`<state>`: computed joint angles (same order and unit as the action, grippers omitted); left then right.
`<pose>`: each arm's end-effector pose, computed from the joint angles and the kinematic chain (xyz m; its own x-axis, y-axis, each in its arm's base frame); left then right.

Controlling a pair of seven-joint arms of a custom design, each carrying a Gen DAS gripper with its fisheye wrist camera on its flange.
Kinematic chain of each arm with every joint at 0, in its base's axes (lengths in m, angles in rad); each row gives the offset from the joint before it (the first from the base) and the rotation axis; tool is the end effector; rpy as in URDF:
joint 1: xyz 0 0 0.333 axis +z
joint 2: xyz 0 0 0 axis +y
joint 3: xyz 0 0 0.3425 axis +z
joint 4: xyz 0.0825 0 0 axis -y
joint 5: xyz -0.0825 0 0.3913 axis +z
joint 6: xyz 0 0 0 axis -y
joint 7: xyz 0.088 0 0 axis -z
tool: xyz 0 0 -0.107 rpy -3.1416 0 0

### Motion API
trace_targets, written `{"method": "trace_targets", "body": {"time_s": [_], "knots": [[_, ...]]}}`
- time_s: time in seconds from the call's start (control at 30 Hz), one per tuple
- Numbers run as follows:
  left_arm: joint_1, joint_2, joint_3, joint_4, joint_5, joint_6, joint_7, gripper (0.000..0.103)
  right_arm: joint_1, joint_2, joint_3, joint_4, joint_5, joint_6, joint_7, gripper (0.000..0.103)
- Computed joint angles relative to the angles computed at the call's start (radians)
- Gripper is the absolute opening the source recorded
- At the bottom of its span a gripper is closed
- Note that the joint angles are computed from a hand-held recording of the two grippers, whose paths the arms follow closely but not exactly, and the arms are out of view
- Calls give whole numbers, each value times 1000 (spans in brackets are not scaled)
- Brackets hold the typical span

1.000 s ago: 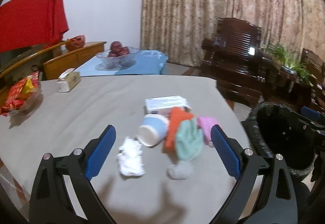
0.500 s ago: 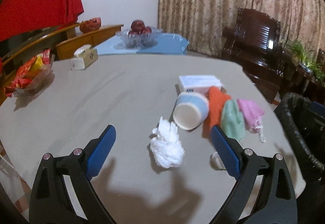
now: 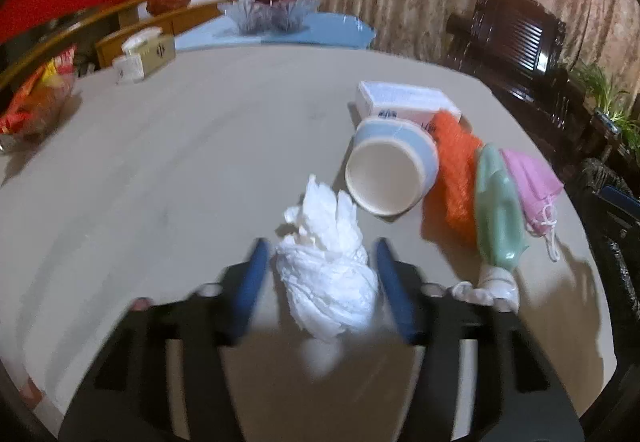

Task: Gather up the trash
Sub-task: 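Grasp the white tissue with the left tool while the right tool grasps the pink mask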

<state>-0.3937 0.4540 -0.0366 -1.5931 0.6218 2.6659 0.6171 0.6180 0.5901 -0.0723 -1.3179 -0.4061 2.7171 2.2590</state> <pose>0.6685 -0.3203 0.4580 0.0385 -0.9970 0.0674 -0.7418 -0.0737 -0.6665 0.6612 0.4377 0.5074 0.2261 -0.9700 -0.0899 -0.6516 -0.0820 -0.7541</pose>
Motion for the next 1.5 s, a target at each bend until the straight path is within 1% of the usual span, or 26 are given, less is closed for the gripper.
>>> {"method": "trace_targets", "body": {"time_s": [0.07,0.13,0.27,0.4,0.47,0.57,0.6,0.63,0.73,0.8,0.9,1.1,1.23,1.5], "knots": [[-4,1,6,-3,5,11,-15,39,-6,24,6,31,9,-26,-17,69],[-7,-2,8,-3,14,16,-17,28,-13,46,12,63,23,-55,-34,64],[-25,-23,32,-11,64,30,-74,25,-27,86,24,116,59,-97,-63,61],[-29,-30,33,7,106,33,-107,25,-39,121,35,164,94,-129,-101,58],[-26,-24,27,26,114,30,-103,25,-44,143,42,198,114,-152,-123,54],[-24,-15,20,49,116,26,-96,25,-54,183,59,258,153,-197,-165,39],[-24,-13,19,55,116,25,-94,25,-64,196,72,277,176,-210,-183,30],[-27,-13,21,56,120,26,-97,25,-69,195,77,271,191,-202,-192,17],[-29,-13,19,64,125,23,-94,25,-70,178,75,242,209,-175,-210,8],[-31,-15,19,67,128,23,-94,25,-70,161,72,218,214,-154,-221,8],[-36,-12,17,83,130,13,-92,25,-58,123,50,175,199,-112,-201,8],[-53,-6,12,124,146,9,-77,25,-48,39,25,88,156,-43,-167,8],[-68,6,4,164,142,7,-56,25,-42,-31,9,10,116,2,-123,8],[-107,36,-12,241,116,21,1,25,-41,-170,-10,-144,16,59,-19,8]]}}
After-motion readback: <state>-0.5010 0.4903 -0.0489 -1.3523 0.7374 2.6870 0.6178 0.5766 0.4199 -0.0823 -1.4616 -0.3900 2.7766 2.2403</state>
